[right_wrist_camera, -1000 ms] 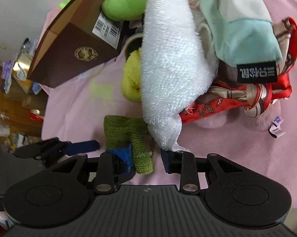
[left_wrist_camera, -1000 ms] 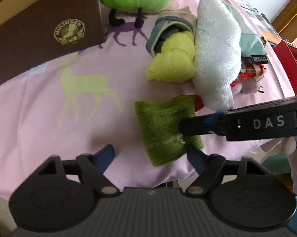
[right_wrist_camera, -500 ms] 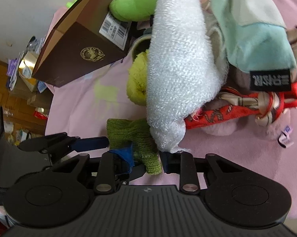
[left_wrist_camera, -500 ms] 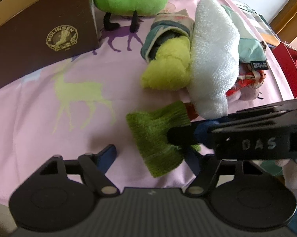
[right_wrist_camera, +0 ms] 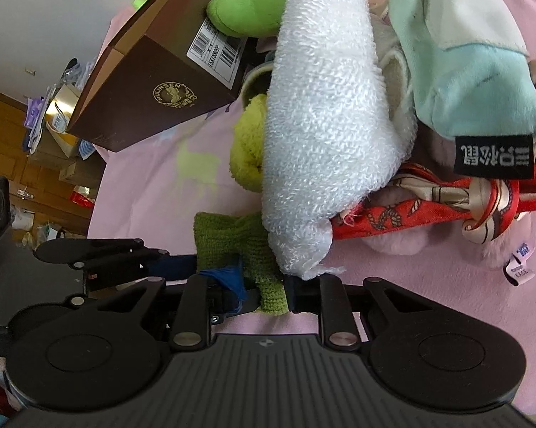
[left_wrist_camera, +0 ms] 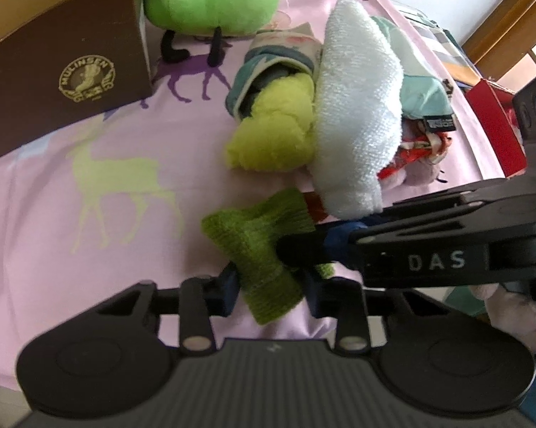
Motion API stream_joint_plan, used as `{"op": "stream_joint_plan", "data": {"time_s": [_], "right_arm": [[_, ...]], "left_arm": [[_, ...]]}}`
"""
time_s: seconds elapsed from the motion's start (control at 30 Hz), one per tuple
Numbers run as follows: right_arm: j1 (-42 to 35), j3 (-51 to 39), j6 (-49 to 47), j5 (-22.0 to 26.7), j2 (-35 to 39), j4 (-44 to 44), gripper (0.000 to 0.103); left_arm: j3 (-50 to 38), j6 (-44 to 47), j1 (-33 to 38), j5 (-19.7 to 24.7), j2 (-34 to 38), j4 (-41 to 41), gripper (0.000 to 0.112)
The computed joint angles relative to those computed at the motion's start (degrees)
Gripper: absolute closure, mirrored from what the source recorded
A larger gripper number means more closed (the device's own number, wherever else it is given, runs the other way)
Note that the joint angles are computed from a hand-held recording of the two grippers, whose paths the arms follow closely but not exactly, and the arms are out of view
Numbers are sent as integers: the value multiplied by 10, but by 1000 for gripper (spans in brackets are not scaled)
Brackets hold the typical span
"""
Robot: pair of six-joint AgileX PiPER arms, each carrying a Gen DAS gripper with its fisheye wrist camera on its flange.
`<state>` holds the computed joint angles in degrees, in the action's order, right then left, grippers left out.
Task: Organize soft objects
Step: 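Carry the green knitted piece with the right gripper into the cardboard box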
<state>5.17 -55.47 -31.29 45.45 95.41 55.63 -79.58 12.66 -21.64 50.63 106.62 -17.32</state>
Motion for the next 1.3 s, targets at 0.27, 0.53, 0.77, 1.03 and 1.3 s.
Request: {"op": "stream_joint_plan", "data": {"time_s": [0.27,0.53,0.77,1.03,1.3], "right_arm": [[9,-16,6,14,-21,-24,103],[13,-20,-50,23,-48,22,103],[35,-60,-73,7,-25,74,103],[84,-138,-33,-44,3,67,103],[152,-340,141,-105,93,-70,103]], "left_arm": [[36,51,18,5,-55,-37,86],[49,74,41,0,-108,-60,86],[26,81,74,5,-126,-65,87],[-66,184,163,62,-93,-124,87],[-321,252,250,166,39,-160,87]]}}
